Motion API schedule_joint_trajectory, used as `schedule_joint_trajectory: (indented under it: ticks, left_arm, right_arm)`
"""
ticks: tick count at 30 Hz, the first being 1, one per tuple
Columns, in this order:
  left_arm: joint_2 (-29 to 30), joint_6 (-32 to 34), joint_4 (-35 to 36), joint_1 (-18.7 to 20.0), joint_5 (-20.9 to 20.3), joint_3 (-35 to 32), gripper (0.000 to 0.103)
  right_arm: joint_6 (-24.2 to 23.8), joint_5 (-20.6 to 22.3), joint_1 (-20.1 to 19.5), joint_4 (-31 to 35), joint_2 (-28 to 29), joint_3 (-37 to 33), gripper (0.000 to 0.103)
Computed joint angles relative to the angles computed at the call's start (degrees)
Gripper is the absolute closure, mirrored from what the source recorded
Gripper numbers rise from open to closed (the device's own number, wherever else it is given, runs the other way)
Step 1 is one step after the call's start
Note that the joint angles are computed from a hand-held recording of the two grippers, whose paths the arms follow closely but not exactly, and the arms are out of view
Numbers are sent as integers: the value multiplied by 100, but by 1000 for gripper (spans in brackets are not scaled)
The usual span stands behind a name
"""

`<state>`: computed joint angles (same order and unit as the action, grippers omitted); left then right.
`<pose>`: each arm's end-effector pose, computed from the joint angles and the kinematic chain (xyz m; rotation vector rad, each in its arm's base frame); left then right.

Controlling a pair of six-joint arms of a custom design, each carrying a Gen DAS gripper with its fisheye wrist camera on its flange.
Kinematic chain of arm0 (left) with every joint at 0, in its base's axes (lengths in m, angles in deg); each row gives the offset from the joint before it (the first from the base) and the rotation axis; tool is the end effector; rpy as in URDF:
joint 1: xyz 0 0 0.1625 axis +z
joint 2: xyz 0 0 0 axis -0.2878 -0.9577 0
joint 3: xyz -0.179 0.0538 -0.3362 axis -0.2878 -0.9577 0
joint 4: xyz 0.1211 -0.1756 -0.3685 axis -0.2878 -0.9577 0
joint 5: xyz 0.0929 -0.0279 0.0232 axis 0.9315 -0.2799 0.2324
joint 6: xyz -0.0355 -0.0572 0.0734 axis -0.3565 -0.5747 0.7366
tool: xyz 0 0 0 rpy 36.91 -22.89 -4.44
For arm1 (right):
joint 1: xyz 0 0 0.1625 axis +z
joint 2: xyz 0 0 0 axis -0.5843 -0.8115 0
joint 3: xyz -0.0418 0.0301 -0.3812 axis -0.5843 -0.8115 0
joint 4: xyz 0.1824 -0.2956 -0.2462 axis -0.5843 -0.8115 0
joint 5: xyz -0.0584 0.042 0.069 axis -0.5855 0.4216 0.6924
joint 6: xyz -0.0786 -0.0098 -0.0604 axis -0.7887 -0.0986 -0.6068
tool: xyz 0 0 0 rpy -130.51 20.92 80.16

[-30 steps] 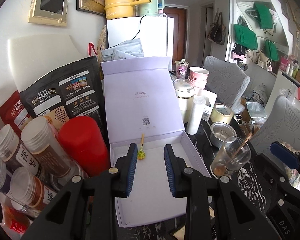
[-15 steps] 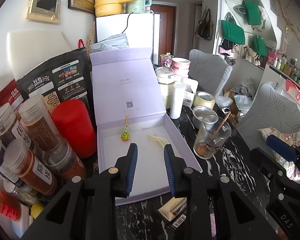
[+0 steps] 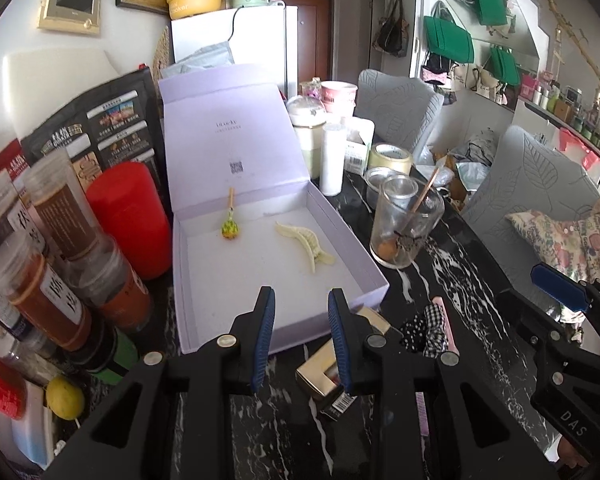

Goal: Organize rigid objects
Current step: 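Withdraw both tools from the box back toward the remaining items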

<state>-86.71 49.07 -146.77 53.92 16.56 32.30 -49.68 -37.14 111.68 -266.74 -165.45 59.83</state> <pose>-0.3907 -0.5690 -0.0600 0.4493 2.2440 -0.9126 -0.0015 -0.5228 0.3294 0.7277 -2.2416 1.0025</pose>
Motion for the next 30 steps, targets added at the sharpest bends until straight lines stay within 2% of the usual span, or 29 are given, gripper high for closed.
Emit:
schedule_joint_trajectory:
  ticks: [12, 18, 21, 30]
  left_arm:
    - [220, 101, -41, 227, -799, -23, 76]
    - [318, 279, -270, 380, -1159, -42, 76]
    - [342, 275, -67, 492, -1439, -125, 76]
    - [437, 597, -160, 624, -1666, -199, 76]
  right_arm:
    - [64, 23, -534, -141, 35, 115, 50]
    - [189, 94, -748, 66, 118, 62, 50]
    - [203, 87, -817, 131, 170, 40, 50]
    - [279, -22, -941, 391, 394, -96, 50]
